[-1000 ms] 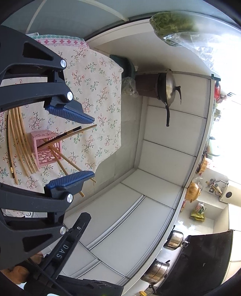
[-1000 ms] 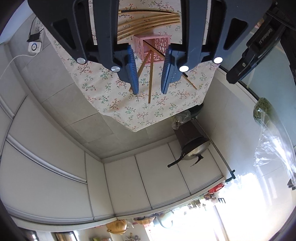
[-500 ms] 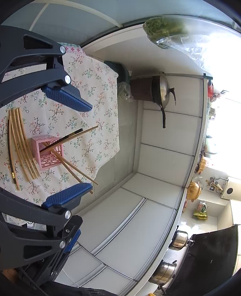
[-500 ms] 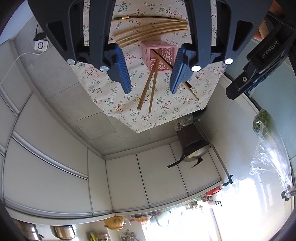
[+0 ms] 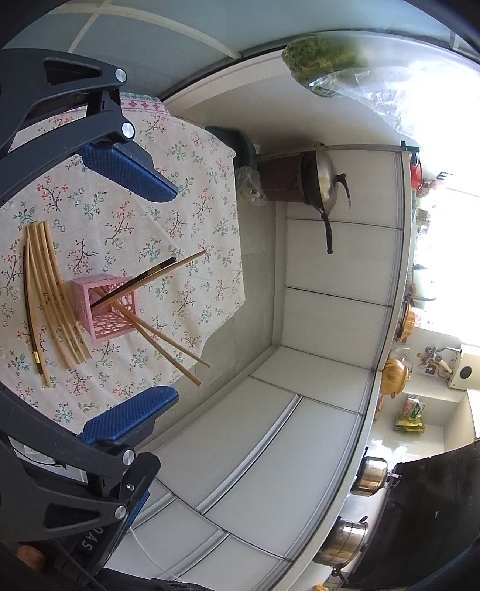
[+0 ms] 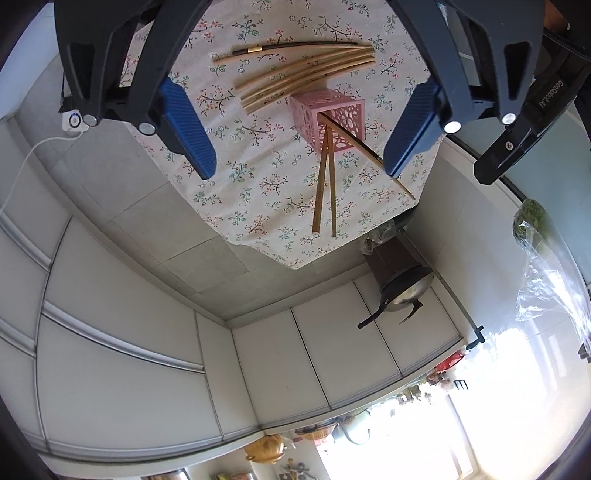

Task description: Organize utensils

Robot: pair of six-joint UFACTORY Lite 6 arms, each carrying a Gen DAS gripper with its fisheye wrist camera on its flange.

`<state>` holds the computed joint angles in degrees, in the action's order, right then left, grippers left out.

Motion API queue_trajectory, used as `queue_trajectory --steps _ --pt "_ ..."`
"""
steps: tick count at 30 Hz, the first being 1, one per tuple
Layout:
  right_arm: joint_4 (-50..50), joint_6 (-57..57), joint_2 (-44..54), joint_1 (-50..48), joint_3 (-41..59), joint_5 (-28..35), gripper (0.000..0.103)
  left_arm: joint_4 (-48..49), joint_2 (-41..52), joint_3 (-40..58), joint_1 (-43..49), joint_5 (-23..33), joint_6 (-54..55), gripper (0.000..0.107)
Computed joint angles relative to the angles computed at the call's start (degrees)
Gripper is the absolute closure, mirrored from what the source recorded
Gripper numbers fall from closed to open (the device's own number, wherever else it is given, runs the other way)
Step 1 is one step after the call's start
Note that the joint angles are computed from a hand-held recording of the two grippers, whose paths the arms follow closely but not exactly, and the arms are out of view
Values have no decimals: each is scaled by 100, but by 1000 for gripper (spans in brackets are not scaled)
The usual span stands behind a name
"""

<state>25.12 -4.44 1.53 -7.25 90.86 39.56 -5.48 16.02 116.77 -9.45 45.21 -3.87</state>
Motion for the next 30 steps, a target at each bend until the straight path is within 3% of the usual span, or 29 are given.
queue_trajectory --steps 5,14,20,24,30 --pt "1245 -952 -638 -973 -1130 74 7 -174 67 -184 -180 278 695 11" --pt "2319 -2935 -710 -3628 -2750 1124 7 -1407 712 -953 -1036 1673 3298 11" --pt "2737 -3094 -81 -4453 -2586 1757 7 -974 1460 -1198 -1790 1645 3879 15" --pt "2715 -3112 350 -4571 -2397 2176 7 -1110 2099 -777 -1924 1958 4253 28" --pt "2701 -3107 668 -4624 -2155 2466 7 -1026 2749 -182 -1917 2106 4134 29"
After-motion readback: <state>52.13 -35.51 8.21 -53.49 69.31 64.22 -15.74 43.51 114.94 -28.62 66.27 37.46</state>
